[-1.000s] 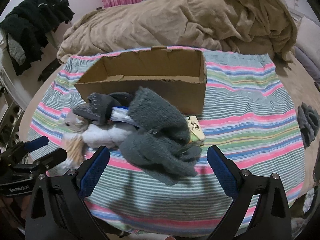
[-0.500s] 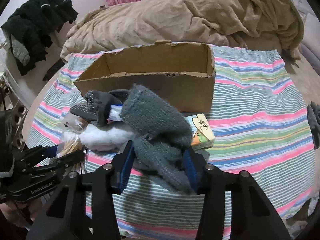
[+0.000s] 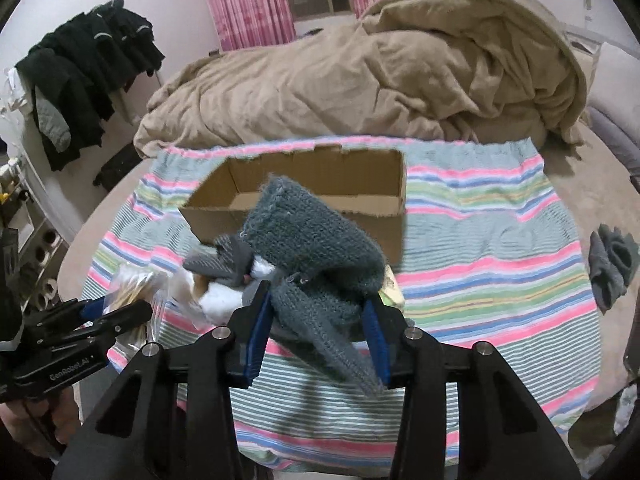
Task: Organize objects
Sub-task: 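Lower the swab bag into the box with the left tool while the right tool drops the glove in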
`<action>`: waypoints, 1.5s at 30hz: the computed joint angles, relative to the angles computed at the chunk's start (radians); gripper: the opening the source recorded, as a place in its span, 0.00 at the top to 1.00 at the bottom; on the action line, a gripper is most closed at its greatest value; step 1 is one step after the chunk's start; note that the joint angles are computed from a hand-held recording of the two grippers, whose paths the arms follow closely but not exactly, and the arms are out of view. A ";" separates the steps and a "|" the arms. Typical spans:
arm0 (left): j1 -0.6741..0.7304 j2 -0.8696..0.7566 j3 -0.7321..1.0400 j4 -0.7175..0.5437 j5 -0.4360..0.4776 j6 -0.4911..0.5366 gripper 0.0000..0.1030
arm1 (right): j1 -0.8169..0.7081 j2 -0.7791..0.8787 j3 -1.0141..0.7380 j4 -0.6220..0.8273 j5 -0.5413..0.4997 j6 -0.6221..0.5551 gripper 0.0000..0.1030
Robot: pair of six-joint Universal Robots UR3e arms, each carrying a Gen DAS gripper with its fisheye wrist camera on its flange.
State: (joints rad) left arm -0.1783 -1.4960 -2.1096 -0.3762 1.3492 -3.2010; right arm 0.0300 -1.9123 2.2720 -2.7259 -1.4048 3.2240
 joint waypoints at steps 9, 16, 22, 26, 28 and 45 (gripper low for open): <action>0.005 -0.018 0.128 -0.034 -0.017 -0.005 0.61 | -0.053 -0.016 -0.088 0.048 0.052 -0.019 0.56; -0.003 -0.121 0.271 -0.046 -0.022 -0.001 0.61 | -0.080 0.086 -0.186 0.010 0.075 -0.036 0.56; -0.024 -0.264 0.429 -0.053 -0.027 -0.009 0.61 | -0.089 0.198 -0.277 -0.019 0.087 -0.043 0.55; -0.046 -0.367 0.550 -0.073 -0.028 -0.017 0.61 | -0.090 0.288 -0.347 -0.031 0.094 -0.056 0.55; -0.056 -0.417 0.605 -0.081 -0.029 -0.023 0.61 | -0.091 0.335 -0.379 -0.033 0.099 -0.060 0.55; -0.125 -0.788 1.012 -0.181 0.061 -0.010 0.61 | -0.094 0.672 -0.590 0.010 0.159 -0.107 0.55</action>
